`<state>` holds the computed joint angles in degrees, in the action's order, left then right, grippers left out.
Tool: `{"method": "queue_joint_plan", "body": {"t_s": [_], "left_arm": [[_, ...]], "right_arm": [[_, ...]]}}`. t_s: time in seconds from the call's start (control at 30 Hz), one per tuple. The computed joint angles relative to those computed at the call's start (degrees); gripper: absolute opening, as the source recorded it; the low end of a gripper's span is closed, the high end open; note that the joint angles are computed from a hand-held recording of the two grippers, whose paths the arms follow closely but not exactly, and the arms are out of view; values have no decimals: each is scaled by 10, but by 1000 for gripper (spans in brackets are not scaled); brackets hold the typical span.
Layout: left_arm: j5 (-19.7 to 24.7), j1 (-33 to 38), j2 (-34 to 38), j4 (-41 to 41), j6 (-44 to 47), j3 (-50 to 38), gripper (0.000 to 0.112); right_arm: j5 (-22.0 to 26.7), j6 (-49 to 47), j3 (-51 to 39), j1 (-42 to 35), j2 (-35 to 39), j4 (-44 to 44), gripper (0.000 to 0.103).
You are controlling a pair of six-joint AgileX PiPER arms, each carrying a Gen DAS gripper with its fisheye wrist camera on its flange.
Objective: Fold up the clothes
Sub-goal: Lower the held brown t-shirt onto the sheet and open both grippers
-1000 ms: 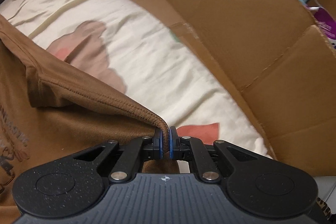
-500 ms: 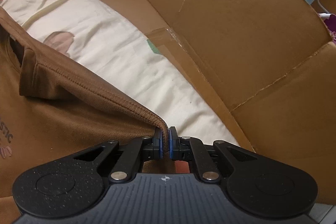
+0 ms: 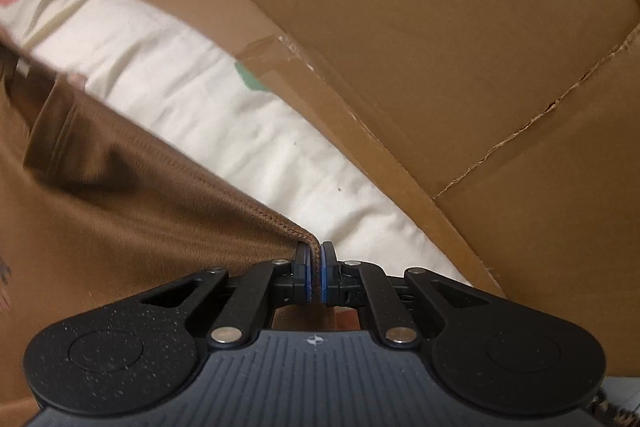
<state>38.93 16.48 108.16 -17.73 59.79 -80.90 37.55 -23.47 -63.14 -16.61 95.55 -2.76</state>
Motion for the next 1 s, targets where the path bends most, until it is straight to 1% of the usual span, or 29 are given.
{"method": "queue_joint_plan", "body": {"t_s": [0.07, 0.13, 0.27, 0.4, 0.5, 0.6, 0.7, 0.77, 0.8, 0.87, 0.93, 0.97, 1.0], "left_arm": [[-9, -3, -1, -6, 10, 1, 5], [-6, -2, -1, -5, 3, -4, 5], [-4, 2, -9, 3, -6, -7, 5], [-6, 3, -8, 17, -27, -25, 5], [-15, -9, 2, 46, -52, -37, 5], [5, -16, 35, 75, -99, -69, 5], [-17, -26, 41, 101, -125, -56, 9], [-18, -31, 38, 114, -141, -53, 11], [-11, -32, 34, 115, -138, -54, 12], [3, -32, 23, 110, -124, -56, 18], [18, -28, 9, 85, -102, -60, 20], [26, -26, 3, 74, -92, -62, 24], [34, -24, -4, 58, -79, -63, 26]], "right_arm": [[-2, 24, 5, 4, -7, -18, 2], [-5, 45, 11, 17, -18, -44, 2], [-4, 46, -2, 24, -21, -38, 2], [-17, 40, -13, 17, -7, -20, 2], [-33, 55, -13, 28, 10, -34, 2], [-47, 64, -14, 35, 34, -46, 2], [-60, 52, -12, 31, 57, -30, 3], [-66, 28, -8, 22, 52, -2, 7], [-65, 17, -7, 16, 49, 12, 13], [-67, -10, -2, 5, 38, 43, 24], [-69, -67, 5, -7, 20, 103, 27], [-68, -95, 8, -13, 11, 133, 29], [-68, -122, 10, -18, 3, 161, 33]]}}
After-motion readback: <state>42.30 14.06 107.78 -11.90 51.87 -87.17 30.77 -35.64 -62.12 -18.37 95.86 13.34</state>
